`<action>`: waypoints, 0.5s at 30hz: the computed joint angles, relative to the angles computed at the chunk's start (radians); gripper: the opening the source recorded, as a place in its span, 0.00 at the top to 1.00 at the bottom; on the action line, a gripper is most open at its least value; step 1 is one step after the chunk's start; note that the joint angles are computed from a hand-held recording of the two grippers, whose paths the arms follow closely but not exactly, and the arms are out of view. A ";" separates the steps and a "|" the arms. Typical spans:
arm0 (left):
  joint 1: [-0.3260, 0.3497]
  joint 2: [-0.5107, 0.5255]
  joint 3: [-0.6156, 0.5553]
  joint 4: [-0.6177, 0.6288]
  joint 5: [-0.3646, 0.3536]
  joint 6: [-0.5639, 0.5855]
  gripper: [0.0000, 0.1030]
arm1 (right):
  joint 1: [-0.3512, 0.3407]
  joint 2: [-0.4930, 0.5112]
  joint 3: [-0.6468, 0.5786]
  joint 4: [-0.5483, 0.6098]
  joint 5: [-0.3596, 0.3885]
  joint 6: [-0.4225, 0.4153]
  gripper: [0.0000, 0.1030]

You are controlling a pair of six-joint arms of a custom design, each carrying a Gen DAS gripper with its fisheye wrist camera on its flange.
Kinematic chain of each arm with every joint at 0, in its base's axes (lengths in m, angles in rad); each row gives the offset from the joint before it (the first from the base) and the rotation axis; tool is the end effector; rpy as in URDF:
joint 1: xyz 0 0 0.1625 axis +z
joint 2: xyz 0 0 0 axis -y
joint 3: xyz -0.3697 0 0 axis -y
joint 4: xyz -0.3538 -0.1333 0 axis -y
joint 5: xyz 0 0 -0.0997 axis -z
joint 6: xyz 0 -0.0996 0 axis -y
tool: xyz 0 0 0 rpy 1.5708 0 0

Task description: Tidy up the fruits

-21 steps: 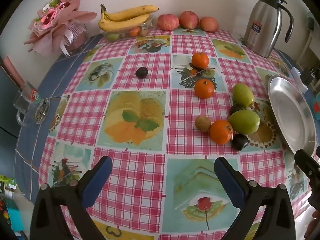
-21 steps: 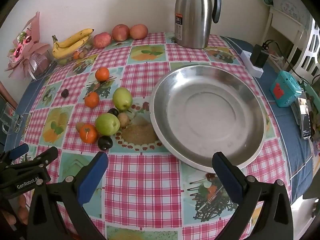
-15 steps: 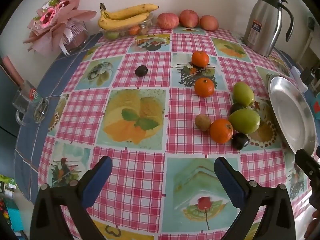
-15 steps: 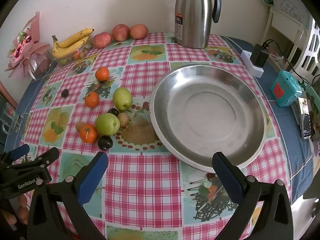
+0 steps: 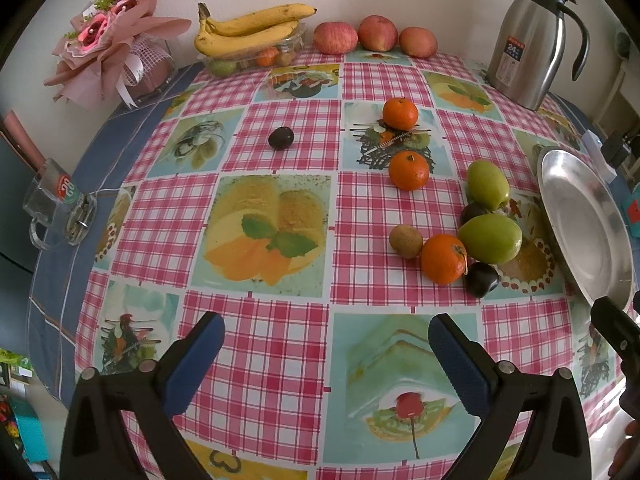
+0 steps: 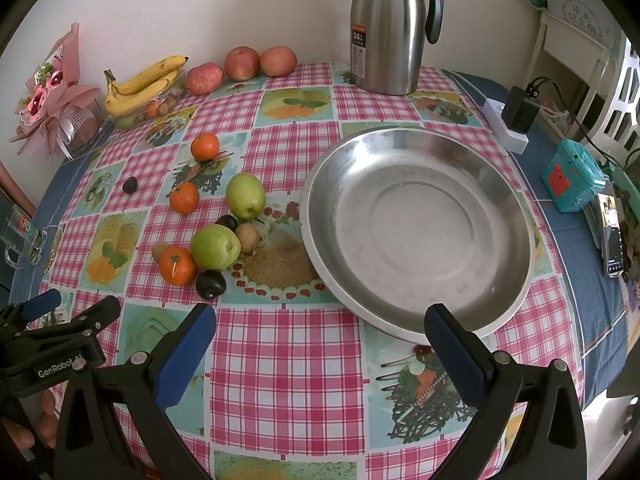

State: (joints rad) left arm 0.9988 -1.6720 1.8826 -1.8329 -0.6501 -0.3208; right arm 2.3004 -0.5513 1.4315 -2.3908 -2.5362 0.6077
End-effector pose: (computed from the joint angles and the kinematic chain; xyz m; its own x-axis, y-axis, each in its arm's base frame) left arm -0.0439 -0.4609 0.4013 -0.6745 0.0134 -0.7382 0.3455 0.8893 -0.2995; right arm 0.4625 -0.4401 0.0208 -0.7011 0.0832 0.7082 -0.3229 0.8485 -0.4193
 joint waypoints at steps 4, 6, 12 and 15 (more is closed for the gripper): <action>-0.001 -0.005 0.009 -0.030 0.003 0.019 0.00 | -0.001 -0.001 -0.001 0.001 0.000 -0.001 0.00; -0.001 -0.006 0.012 -0.036 0.003 0.022 0.00 | -0.001 -0.001 -0.001 0.001 0.000 -0.002 0.00; 0.000 -0.005 0.018 -0.054 0.005 0.031 0.00 | -0.001 0.000 0.000 -0.001 0.001 -0.001 0.00; 0.001 -0.005 0.019 -0.060 0.005 0.035 0.00 | -0.001 0.000 -0.001 0.002 0.001 0.000 0.00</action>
State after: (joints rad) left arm 0.9996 -1.6773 1.9021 -1.8926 -0.6449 -0.2858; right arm 2.2992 -0.5517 1.4307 -2.3891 -2.5348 0.6073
